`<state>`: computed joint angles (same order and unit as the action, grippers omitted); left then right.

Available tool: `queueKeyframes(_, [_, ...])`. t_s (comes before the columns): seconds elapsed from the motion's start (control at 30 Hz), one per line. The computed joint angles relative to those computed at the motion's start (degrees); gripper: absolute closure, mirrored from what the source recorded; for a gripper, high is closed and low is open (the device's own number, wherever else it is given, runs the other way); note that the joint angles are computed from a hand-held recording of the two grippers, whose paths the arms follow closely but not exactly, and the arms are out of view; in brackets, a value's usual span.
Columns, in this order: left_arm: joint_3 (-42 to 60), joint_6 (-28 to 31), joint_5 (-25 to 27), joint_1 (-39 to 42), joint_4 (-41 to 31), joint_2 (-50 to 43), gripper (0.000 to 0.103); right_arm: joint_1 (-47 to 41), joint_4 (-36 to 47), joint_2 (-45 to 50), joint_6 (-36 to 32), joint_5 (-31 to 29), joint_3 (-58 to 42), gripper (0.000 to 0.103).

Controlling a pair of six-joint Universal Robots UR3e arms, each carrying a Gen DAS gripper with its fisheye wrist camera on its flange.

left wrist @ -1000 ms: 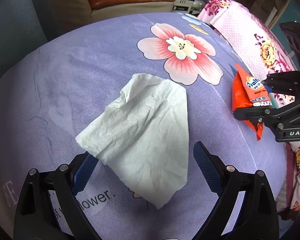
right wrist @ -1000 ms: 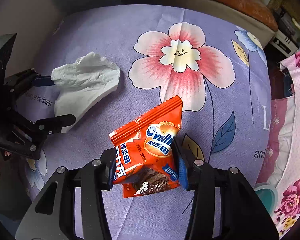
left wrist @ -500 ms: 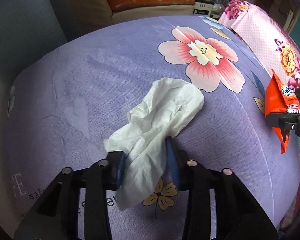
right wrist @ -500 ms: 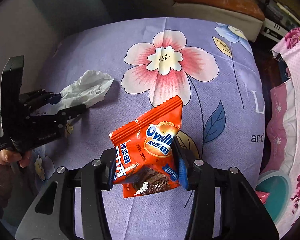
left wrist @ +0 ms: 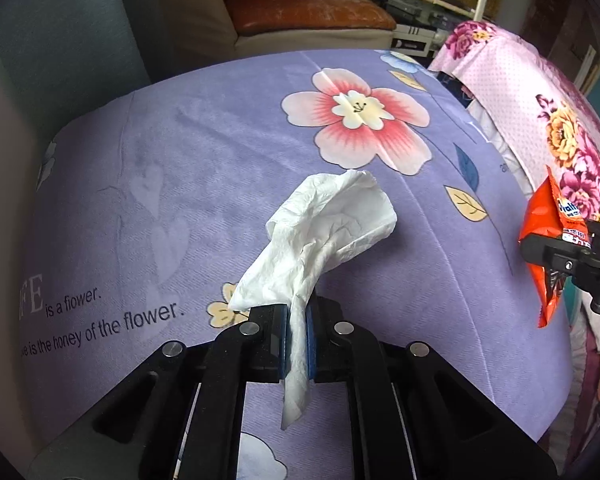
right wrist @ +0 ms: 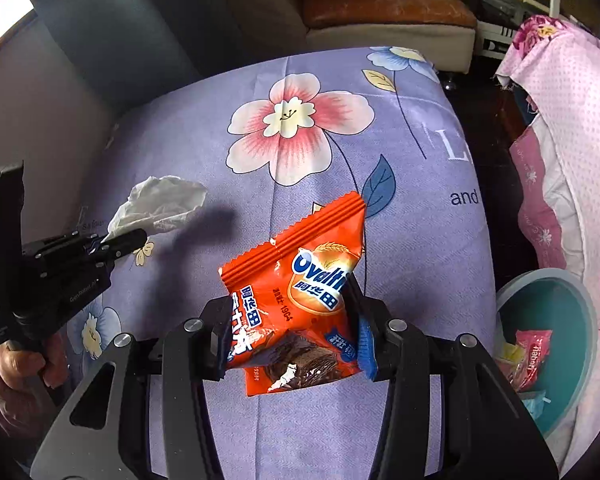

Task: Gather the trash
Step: 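Carry the wafer wrapper and tissue over the teal bin with both tools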

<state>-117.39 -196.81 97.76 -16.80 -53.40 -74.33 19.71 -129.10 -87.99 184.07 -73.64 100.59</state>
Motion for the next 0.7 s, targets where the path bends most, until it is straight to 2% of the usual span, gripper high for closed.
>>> queueKeyframes(0.2, [7.1,-6.4,1.8,-10.0,-1.0,-6.3,0.095,-6.9,0.4,-13.8,-0.4,3.2,11.0,0.058])
queueKeyframes(0.4, [16.9,-11.8,3.2,-18.7,-2.6,-14.7,0.095,-18.6,7.3,-28.1,-5.3,9.0,18.6,0.058])
queueKeyframes(0.57, [28.0,-14.4,4.7,-24.7,-5.1,-23.7,0.095,-31.7,19.7,-40.8,-14.7,15.0,22.0,0.058])
queueKeyframes(0.7, [38.9,-15.3,5.3,-28.9,-8.4,-32.2,0.095,-48.9,39.5,-51.7,-29.6,20.9,22.0,0.058])
